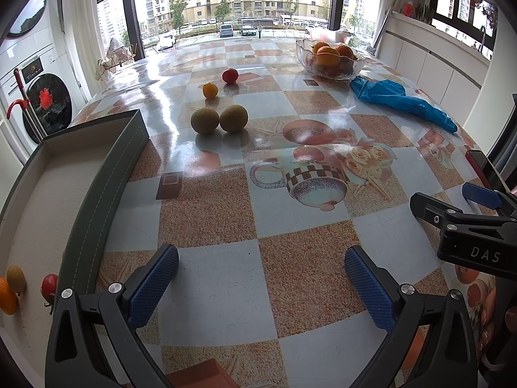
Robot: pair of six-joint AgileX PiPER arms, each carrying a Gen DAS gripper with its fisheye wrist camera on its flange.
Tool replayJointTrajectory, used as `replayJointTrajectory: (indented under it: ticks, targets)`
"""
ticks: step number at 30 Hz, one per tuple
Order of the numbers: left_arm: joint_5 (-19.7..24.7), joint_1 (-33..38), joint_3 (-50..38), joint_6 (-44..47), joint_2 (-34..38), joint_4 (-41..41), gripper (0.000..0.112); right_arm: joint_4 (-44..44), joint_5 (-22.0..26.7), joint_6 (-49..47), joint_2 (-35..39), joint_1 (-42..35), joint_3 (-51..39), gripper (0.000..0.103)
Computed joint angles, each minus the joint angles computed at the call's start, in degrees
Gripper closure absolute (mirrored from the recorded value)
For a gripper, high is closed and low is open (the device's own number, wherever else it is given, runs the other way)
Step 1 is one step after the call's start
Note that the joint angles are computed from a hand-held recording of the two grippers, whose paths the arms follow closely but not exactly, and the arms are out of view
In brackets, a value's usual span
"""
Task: Organize fruits
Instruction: 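Move both tools toward the two round yellow fruits on the table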
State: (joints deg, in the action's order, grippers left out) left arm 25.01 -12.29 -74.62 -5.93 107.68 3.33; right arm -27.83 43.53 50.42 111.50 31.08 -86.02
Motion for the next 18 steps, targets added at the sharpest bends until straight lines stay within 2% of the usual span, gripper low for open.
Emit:
replayJointTrajectory:
  ticks: [5, 8, 10, 12, 15, 18]
  targets:
    - [1.3, -0.8, 0.4, -4.4, -1.0, 4.4, 0.009, 0.6, 0.4, -0.6, 0.0, -0.1, -0.2, 0.000]
    - [-1.1, 0.9, 4.0, 2.5, -5.6, -3.4, 0.009, 2.9, 2.4, -3.3, 0.9, -0.7, -2.4, 0.000]
    - [-2.3, 2.3, 6.0, 7.5, -9.2, -7.8, 0.009, 6.4, 6.1, -6.3, 2.6, -1.3, -6.3, 0.000]
    - [-3.2, 3.4, 6.9, 6.5, -11.9, -5.4, 0.009, 9.5, 9.4, -8.5, 4.8, -1.8, -11.1, 0.000]
    - [-1.4, 6.0, 5.0, 8.1, -12.9, -5.9, 0.009, 15.0, 8.4, -13.3, 7.2, -1.8, -15.6, 0.000]
    - [0.8, 8.4, 1.9, 7.8, -12.1, -5.0, 0.009, 17.9, 11.0, -17.8, 12.8, -0.3, -25.5, 0.000]
